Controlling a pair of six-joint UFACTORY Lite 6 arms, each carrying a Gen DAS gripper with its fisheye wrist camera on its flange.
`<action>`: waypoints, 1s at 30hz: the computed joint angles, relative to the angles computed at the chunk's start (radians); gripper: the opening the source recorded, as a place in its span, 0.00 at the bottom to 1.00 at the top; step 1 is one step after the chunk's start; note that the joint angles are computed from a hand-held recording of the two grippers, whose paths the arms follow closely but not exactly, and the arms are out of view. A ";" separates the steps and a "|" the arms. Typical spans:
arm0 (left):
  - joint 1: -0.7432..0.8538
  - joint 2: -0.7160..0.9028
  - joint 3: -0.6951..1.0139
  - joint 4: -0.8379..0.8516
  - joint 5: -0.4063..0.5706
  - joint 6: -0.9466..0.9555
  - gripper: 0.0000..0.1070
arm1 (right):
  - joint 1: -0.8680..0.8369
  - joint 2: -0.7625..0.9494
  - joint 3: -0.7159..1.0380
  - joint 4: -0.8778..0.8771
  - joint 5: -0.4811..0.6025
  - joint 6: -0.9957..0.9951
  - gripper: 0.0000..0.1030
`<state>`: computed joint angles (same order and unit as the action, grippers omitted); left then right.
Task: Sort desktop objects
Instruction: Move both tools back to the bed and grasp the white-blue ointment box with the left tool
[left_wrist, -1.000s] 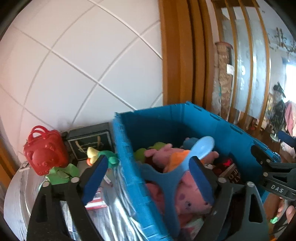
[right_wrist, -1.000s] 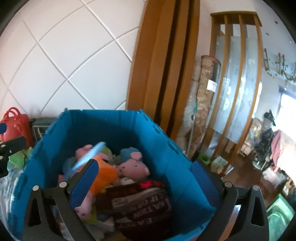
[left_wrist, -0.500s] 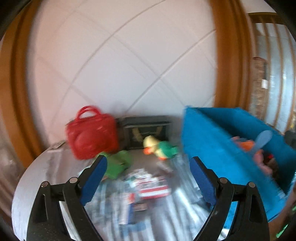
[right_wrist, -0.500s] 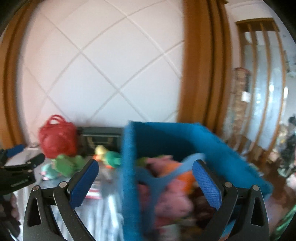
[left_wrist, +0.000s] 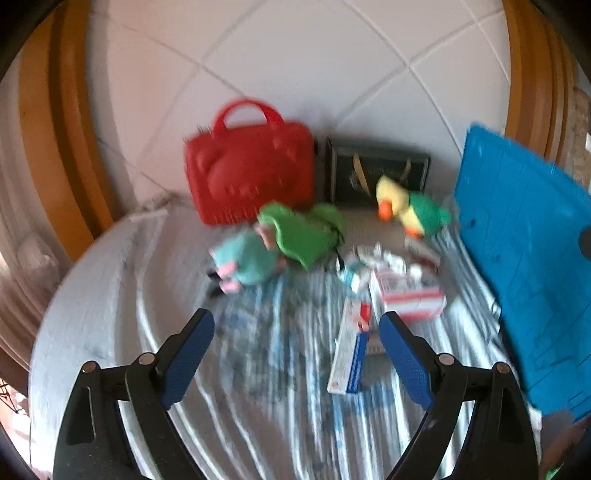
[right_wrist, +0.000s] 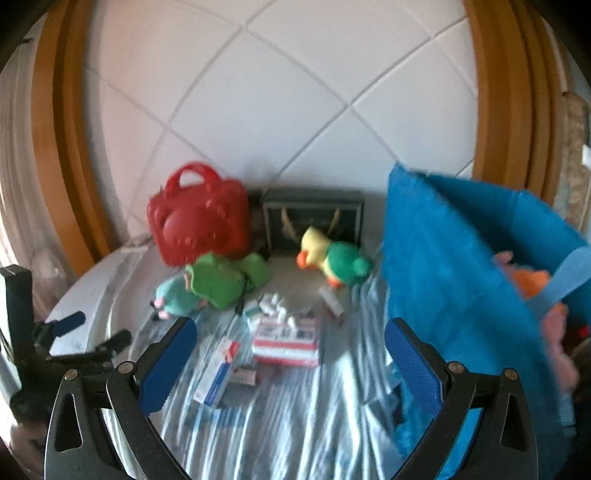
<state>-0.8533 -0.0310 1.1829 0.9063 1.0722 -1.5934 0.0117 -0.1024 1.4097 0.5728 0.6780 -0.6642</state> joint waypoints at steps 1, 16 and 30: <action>0.023 0.001 -0.047 -0.004 -0.055 -0.012 0.86 | 0.016 0.024 -0.014 -0.013 -0.022 0.007 1.00; 0.319 0.529 0.081 -0.184 -0.609 0.223 0.38 | 0.084 0.492 0.038 -0.048 -0.162 -0.057 1.00; 0.383 0.254 -0.283 -0.099 -0.505 -0.014 0.36 | 0.311 0.849 0.268 0.010 -0.141 -0.336 0.97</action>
